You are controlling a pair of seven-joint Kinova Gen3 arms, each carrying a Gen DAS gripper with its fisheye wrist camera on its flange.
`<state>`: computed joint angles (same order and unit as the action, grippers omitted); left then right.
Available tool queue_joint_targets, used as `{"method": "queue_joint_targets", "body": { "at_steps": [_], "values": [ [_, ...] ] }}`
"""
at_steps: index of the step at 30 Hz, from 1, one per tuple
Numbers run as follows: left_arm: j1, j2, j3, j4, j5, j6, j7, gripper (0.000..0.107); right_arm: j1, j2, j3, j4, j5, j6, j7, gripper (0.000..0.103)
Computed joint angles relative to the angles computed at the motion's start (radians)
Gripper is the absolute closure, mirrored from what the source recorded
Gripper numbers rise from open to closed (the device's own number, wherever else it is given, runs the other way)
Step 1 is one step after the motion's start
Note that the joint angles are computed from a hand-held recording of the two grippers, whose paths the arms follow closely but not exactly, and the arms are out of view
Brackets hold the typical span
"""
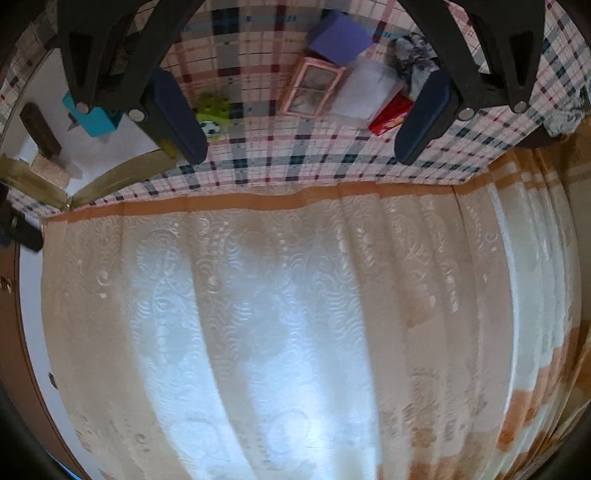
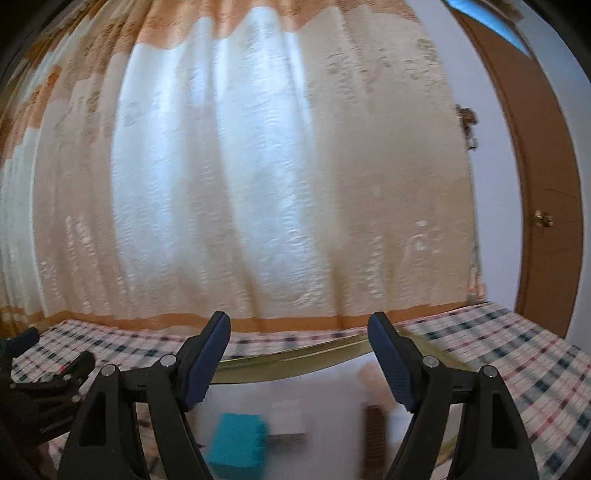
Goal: Organize rigid objects
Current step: 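Move both open tools away from the tray toward the remaining table items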
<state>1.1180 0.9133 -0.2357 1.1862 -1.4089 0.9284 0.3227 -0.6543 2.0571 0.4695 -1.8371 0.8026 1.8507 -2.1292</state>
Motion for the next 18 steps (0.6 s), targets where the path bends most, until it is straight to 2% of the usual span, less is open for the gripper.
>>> {"method": "queue_joint_targets", "body": {
  "at_steps": [8,13,18],
  "values": [
    [0.001,-0.008,0.002,0.032,-0.004,0.057,-0.047,0.005,-0.058,-0.022,-0.025,0.116,-0.064,-0.068,-0.088,0.024],
    [-0.013,-0.027,0.015,0.065,-0.025,0.05,-0.052,0.005,-0.086,-0.052,-0.046,0.206,-0.087,-0.119,-0.192,0.024],
    [-0.048,-0.069,0.032,0.118,-0.018,0.046,0.009,0.005,-0.099,-0.046,-0.038,0.244,-0.105,-0.165,-0.259,0.024]
  ]
}}
